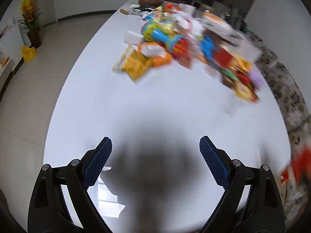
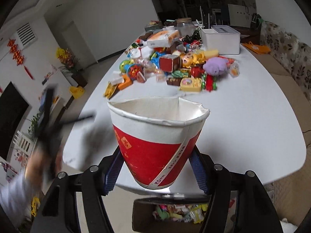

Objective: Collect trash
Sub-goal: 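Grasp the red-and-white paper cup by its rim with the right tool, then grasp a yellow snack wrapper with the left tool while the right holds the cup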

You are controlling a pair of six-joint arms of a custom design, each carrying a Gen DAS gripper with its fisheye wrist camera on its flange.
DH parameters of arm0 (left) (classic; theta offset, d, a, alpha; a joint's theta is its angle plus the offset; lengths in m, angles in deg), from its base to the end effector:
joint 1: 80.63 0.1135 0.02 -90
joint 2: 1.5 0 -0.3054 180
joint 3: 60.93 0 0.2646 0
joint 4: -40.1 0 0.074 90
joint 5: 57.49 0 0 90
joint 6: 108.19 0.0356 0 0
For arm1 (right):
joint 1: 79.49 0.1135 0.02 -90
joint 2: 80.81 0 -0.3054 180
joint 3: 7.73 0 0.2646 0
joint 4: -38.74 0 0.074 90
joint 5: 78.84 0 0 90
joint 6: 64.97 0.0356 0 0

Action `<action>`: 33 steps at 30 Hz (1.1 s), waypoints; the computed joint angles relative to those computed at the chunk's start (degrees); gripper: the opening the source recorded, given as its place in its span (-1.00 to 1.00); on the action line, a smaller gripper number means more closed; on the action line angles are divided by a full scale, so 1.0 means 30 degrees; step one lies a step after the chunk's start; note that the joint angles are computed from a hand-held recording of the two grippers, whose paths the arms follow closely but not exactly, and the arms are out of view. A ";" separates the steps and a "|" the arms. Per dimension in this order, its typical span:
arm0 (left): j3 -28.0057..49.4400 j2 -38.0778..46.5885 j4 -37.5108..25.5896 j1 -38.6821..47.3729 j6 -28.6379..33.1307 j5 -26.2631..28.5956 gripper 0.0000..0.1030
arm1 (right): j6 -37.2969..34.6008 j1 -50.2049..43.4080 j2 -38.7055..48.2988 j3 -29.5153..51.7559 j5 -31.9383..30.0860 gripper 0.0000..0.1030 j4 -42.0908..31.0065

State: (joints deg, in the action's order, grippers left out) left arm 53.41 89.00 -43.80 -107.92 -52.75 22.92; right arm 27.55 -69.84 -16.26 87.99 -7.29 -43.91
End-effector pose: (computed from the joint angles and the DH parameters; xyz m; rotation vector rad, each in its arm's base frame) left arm 0.2863 -0.1411 0.4313 -0.2234 2.5956 -0.1705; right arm 0.1778 0.0417 0.4419 -0.2928 2.4506 0.4892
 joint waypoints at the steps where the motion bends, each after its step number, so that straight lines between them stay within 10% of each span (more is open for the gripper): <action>1: 0.0623 0.0853 0.0272 0.0876 0.0745 0.0129 0.74 | 0.0024 0.0064 -0.0217 -0.0104 0.0064 0.24 -0.0116; 7: 0.6153 0.6694 -0.0252 0.4003 0.3278 0.2853 0.74 | 0.0805 0.0306 -0.1317 -0.0684 0.0742 0.25 -0.0669; 12: 0.9570 0.9716 -0.2013 0.4371 0.4211 0.1238 0.67 | 0.1521 0.0560 -0.2068 -0.1412 0.1035 0.25 -0.0977; 15: 0.9991 0.9797 -0.2554 0.4095 0.4751 0.0340 -0.11 | 0.1730 0.0999 -0.2221 -0.1497 0.1298 0.25 -0.1095; 18: 0.9365 0.8945 -0.2900 0.4206 0.4876 0.1434 -0.56 | 0.2026 0.1521 -0.2316 -0.1435 0.1328 0.25 -0.1009; 33: 0.0421 -0.0494 -0.1066 0.2360 0.3612 0.3919 -0.81 | 0.3540 0.5413 -0.1090 -0.0627 0.1968 0.25 -0.0035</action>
State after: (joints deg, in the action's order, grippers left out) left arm 54.67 87.52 -47.00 -100.83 -41.91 34.68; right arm 38.18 -53.60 -19.53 86.11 -1.39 -44.02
